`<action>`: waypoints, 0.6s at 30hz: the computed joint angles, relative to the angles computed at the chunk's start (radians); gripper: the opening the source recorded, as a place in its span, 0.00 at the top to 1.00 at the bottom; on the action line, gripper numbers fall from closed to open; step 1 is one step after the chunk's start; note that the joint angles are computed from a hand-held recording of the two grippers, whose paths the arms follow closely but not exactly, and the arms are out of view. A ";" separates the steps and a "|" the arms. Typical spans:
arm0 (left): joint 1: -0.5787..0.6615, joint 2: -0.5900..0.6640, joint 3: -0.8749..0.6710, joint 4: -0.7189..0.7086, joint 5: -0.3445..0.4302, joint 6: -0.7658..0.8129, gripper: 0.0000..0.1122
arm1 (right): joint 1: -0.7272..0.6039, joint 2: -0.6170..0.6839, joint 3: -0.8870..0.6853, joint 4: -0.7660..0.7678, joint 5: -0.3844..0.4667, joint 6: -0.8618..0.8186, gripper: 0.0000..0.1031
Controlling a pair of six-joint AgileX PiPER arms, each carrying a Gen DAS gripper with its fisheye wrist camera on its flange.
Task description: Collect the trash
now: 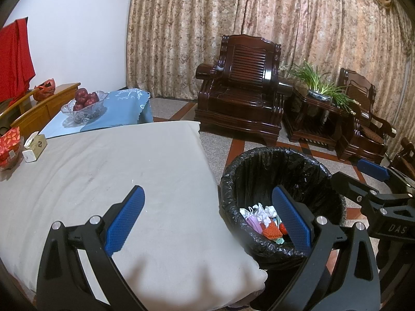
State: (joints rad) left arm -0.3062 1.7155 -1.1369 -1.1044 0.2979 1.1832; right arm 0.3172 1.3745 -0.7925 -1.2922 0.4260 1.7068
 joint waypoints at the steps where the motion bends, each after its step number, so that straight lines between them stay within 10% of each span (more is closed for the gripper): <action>1: 0.000 0.001 0.000 0.003 0.000 -0.003 0.15 | -0.001 0.000 0.000 -0.004 -0.001 0.003 0.06; 18: -0.002 0.000 0.001 0.007 -0.002 -0.005 0.15 | -0.005 0.001 0.000 0.001 -0.004 -0.004 0.06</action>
State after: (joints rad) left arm -0.3080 1.7151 -1.1359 -1.0976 0.2959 1.1781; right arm 0.3121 1.3750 -0.7924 -1.2908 0.4217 1.7025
